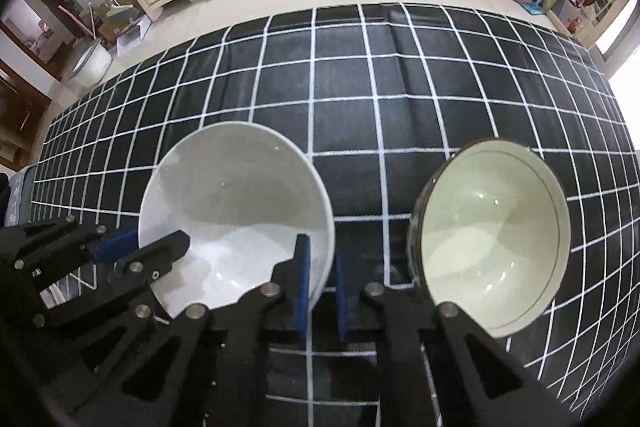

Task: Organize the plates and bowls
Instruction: 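Grasp the rim of the second white bowl with the right tool, then carry the white bowl with the right tool into the bowl in the left tool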

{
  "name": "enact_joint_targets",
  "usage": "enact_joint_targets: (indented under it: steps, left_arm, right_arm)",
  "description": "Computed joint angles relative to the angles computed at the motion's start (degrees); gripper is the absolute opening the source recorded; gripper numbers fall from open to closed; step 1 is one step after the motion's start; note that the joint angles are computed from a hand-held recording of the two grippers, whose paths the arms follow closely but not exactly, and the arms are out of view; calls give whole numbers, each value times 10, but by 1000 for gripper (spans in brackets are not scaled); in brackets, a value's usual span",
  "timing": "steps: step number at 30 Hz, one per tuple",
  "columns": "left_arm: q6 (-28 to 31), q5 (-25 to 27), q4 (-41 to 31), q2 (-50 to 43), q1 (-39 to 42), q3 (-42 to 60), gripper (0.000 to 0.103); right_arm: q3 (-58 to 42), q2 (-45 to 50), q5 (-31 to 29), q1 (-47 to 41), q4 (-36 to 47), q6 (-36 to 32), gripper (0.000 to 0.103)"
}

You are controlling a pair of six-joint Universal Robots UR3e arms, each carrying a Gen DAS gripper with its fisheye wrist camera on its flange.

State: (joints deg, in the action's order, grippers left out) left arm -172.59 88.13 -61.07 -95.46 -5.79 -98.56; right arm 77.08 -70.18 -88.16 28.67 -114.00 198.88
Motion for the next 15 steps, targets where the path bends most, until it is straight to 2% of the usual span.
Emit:
enact_joint_targets:
  steps: [9, 15]
  left_arm:
    - [17, 5, -73, 94, 16, 5, 13]
    - [35, -14, -145, 207, 49, -27, 13]
  right_arm:
    - [-24, -40, -2, 28, 42, 23, 13]
    - [-41, -80, -20, 69, 81, 49, 13]
